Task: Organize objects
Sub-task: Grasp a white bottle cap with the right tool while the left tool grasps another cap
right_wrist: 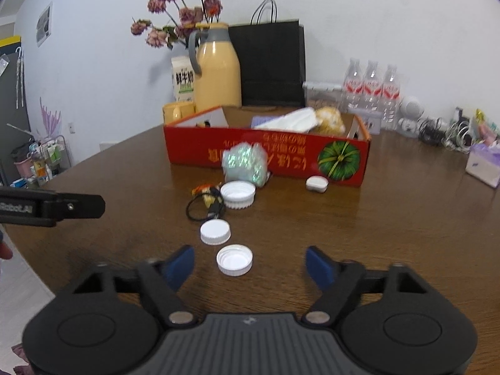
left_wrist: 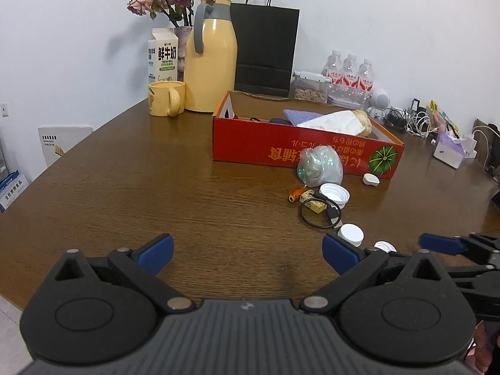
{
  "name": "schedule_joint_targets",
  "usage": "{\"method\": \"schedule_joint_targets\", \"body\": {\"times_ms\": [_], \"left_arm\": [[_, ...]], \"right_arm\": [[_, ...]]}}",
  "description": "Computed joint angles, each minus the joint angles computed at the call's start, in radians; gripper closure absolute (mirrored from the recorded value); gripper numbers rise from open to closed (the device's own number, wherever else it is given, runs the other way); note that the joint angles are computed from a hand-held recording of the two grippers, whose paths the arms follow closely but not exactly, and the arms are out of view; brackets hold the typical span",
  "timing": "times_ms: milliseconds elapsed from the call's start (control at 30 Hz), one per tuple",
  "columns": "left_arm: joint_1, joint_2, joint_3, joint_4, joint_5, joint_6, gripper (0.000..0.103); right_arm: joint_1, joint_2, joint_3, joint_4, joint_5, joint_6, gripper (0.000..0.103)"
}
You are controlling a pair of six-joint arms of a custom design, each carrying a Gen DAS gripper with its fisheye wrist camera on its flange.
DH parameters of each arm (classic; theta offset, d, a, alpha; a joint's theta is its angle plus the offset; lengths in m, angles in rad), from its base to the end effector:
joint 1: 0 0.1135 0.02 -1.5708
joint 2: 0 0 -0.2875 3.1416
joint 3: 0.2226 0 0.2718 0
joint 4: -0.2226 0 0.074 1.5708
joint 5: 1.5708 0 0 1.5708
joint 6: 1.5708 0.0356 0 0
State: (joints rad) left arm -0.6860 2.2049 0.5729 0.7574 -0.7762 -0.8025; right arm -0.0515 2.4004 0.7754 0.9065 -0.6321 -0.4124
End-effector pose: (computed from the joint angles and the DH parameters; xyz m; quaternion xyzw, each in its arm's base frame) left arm 0.2462 -0.1693 0.0006 -0.1795 0.8611 0.0478 0.4732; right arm 0.3556 0.0027 -0.0280 -0.2817 0.8284 0.1851 0.4474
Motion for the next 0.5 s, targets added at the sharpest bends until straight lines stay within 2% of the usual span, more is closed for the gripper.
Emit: {"method": "schedule_joint_targets", "body": {"times_ms": [167,267,300,500], "left_arm": [[0.021,0.022,0.041,-0.026,0.038,0.016,0.000],[0.031,0.033,0.077,-0.046,0.059,0.040,0.000],[0.034,0.037,0.091,-0.053,0.067,0.051,0.000],[0.044,0.081,0.187,-0.102,0.097,0.084,0.000]], "right_arm": [[0.032,0.032,0.053,-0.054,0.013,-0.011,0.055],[0.040,0.044,0.063,-0.042,0.014,-0.020,0.065],[0.038,0.043,0.068,-0.053,0.006,-0.027,0.074],[0.017,0.055,0.088,-0.049,-0.027,-0.038,0.076]]}}
